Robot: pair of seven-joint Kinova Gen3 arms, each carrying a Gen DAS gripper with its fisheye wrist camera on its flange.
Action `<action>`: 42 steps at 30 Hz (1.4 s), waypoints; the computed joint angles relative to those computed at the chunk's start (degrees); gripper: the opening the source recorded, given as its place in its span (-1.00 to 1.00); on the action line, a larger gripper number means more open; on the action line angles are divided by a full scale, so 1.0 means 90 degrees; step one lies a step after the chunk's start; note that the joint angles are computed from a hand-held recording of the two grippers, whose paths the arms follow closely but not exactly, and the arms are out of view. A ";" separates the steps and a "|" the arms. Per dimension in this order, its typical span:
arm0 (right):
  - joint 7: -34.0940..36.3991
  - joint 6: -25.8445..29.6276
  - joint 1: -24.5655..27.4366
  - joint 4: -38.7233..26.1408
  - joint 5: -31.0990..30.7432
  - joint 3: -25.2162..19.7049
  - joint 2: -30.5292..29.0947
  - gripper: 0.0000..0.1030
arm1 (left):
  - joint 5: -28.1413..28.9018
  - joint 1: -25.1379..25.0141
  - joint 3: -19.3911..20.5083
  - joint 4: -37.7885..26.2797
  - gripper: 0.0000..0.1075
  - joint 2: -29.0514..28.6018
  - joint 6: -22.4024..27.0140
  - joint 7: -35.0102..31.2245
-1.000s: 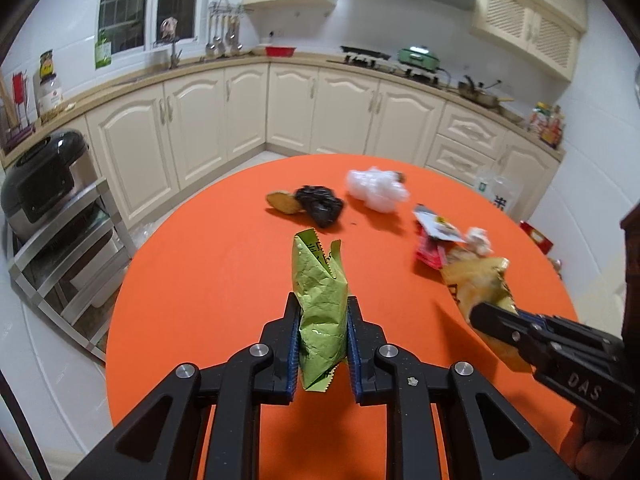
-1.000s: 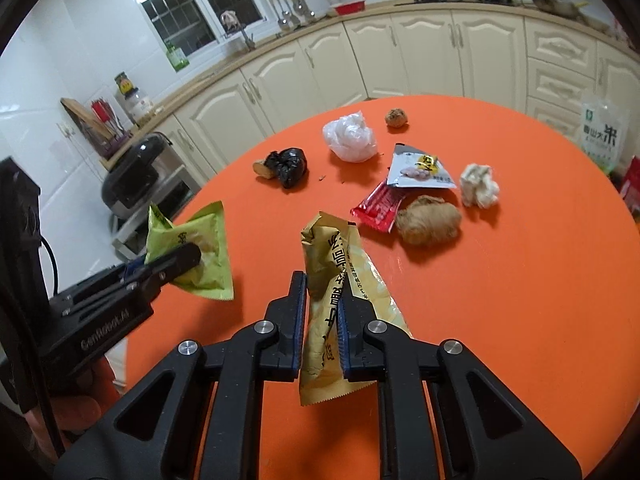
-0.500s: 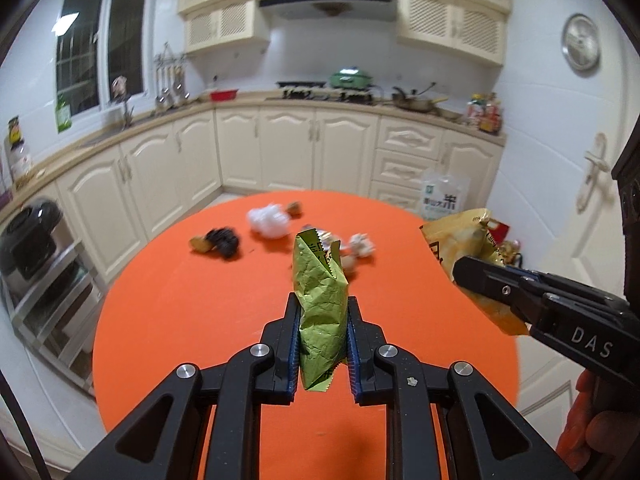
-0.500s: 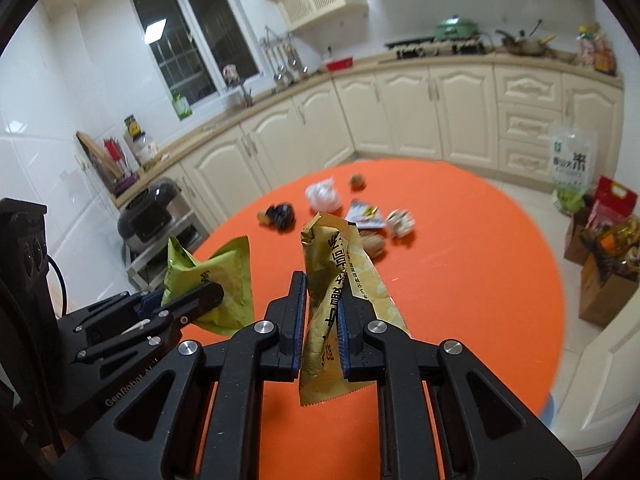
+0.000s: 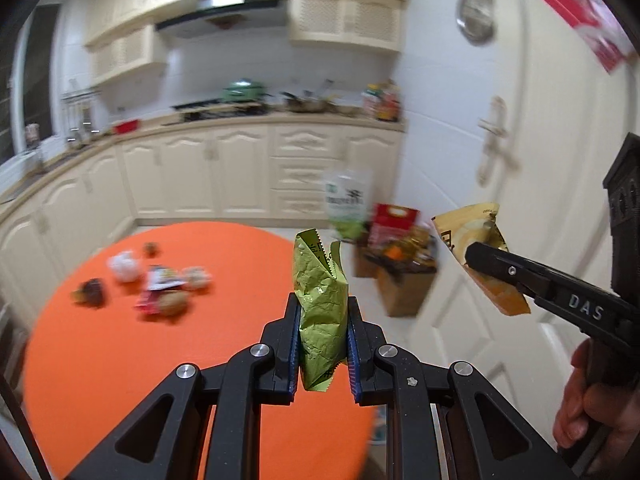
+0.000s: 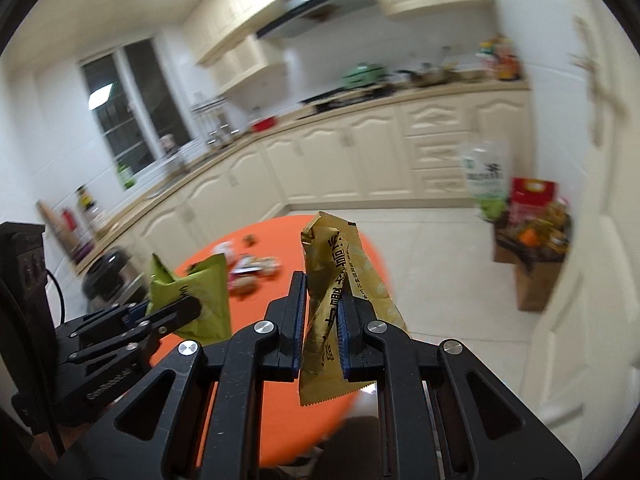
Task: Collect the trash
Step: 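Carry the green bag and yellow wrapper to the blue bin and release them inside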
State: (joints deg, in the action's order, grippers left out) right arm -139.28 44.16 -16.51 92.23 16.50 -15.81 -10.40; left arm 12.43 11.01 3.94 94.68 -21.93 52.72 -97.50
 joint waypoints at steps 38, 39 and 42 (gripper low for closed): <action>0.6613 -0.1199 0.2816 0.3177 -0.7517 0.2142 0.1903 0.18 | -0.2440 0.2882 0.0354 -0.4591 0.47 0.5688 0.1994 0.1575; 0.6452 -0.1216 0.2936 0.3173 -0.7414 0.2010 0.1871 0.33 | -0.2487 0.2936 0.0315 -0.4493 0.55 0.5668 0.1874 0.1615; 0.5714 -0.1399 0.2589 0.3244 -0.6942 0.2314 0.1696 1.00 | -0.2620 0.3037 0.0274 -0.4122 0.62 0.5431 0.1624 0.1722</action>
State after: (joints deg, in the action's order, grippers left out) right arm -87.85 31.56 6.79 121.43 -45.98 5.02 4.86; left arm -11.15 38.34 6.40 57.58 26.95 67.34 -82.00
